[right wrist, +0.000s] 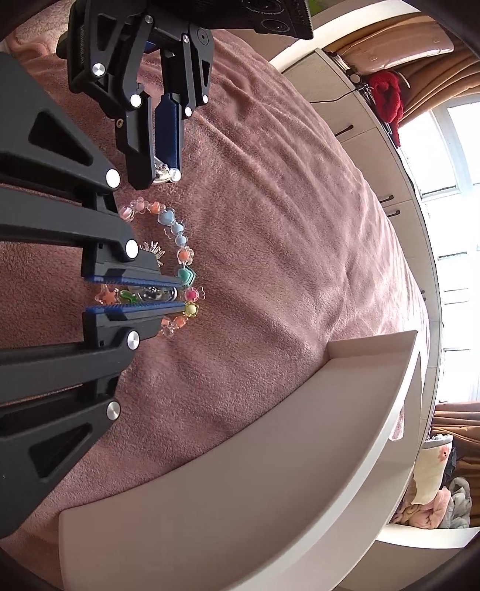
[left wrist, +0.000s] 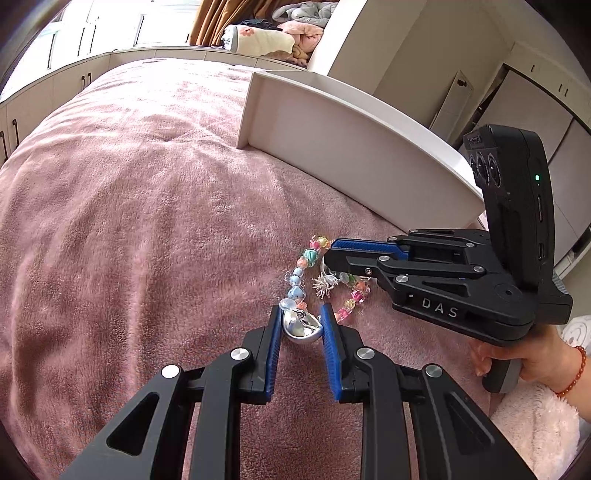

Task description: Organize jewelry

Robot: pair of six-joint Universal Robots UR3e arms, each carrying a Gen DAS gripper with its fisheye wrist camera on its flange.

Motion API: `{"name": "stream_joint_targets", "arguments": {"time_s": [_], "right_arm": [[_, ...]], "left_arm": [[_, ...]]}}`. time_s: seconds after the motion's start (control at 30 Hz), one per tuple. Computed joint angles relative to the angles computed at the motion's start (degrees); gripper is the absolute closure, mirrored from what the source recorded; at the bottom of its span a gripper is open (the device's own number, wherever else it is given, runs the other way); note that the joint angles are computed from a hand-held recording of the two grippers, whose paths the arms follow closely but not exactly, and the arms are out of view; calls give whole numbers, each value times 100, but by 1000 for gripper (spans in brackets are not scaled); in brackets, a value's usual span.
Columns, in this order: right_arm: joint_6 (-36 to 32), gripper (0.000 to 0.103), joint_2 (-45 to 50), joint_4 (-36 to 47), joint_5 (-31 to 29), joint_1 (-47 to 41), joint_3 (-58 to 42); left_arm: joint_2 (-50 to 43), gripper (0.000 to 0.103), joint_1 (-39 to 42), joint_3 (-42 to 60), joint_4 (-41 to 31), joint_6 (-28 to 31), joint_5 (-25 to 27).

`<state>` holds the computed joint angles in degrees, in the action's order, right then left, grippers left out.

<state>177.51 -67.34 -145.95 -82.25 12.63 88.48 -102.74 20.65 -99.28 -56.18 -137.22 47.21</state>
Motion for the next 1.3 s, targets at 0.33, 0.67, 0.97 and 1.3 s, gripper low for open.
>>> {"name": "stream_joint_targets", "arguments": {"time_s": [0.33,0.67,0.97,1.3], "right_arm": [[-3,76,-29,572,-188,97,-142],[-169,85,72,612,-72,131,-198],[-67,85,-359,197,-13,129,160],[10,85,-1167,45,-61,-84,321]], "left_arm": [[26,77,96,-19,-34,-6,91],[110,77,53,-179,27,9,107],[120,77,45,-69,44,1,70],[323,77,52,382,-229,68,-86]]}}
